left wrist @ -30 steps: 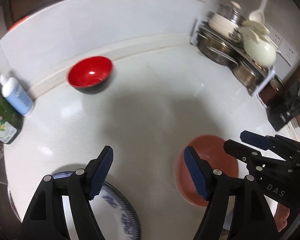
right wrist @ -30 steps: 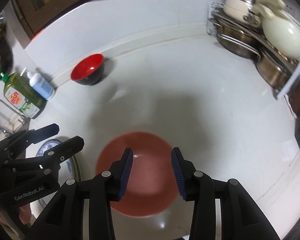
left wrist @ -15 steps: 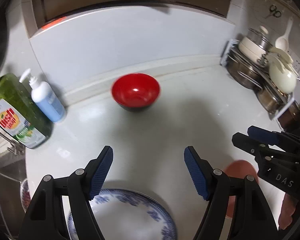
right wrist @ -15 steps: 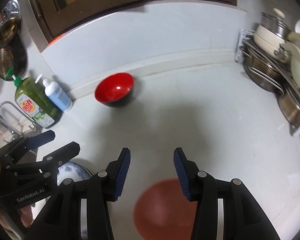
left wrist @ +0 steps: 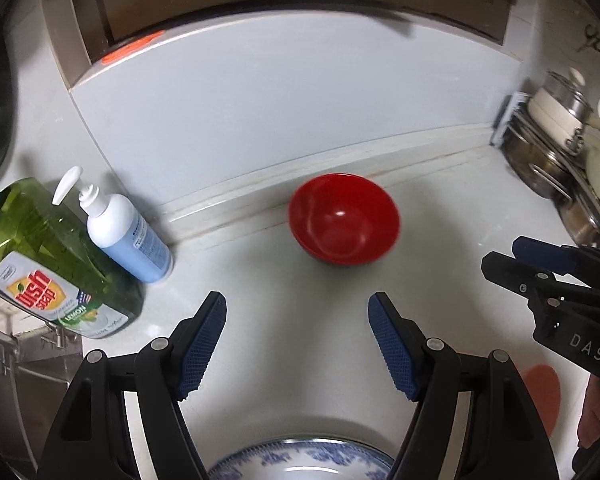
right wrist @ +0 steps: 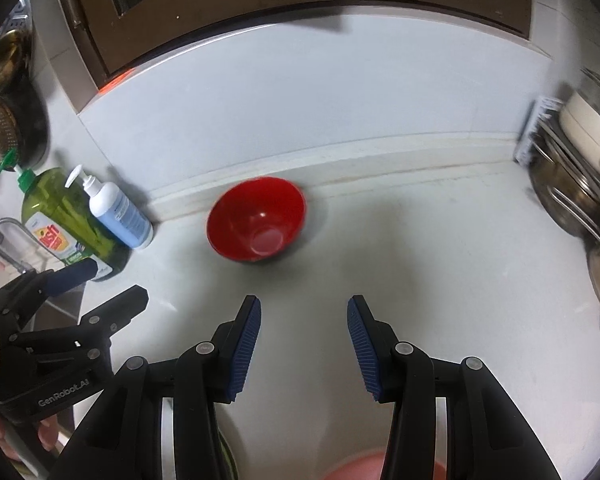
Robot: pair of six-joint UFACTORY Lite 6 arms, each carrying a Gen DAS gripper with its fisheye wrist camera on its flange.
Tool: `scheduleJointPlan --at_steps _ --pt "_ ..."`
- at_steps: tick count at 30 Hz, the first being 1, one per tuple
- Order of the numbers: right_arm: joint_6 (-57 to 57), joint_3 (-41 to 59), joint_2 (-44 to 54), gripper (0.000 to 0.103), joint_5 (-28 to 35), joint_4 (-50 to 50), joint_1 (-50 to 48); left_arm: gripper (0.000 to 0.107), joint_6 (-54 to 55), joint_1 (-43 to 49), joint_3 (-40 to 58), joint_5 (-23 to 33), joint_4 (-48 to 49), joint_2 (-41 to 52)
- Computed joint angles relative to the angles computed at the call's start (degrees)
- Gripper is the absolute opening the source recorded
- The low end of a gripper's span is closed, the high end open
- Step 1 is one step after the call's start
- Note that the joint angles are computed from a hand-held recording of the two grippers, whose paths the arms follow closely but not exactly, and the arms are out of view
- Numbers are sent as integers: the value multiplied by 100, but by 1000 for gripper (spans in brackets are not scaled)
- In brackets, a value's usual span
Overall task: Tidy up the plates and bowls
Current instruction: 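Move both grippers toward the red-and-black bowl, then close both grippers on the red-and-black bowl rim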
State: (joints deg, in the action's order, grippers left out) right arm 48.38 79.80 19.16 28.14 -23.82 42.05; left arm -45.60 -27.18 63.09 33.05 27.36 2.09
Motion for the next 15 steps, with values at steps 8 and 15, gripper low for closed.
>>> scheduleJointPlan --at_steps 8,15 --pt "-1221 1855 1548 46 304 857 -342 72 905 692 712 -488 -487 1065" --pt "-1966 3463 2871 46 713 1376 -549 71 1389 963 1414 -727 -642 2020"
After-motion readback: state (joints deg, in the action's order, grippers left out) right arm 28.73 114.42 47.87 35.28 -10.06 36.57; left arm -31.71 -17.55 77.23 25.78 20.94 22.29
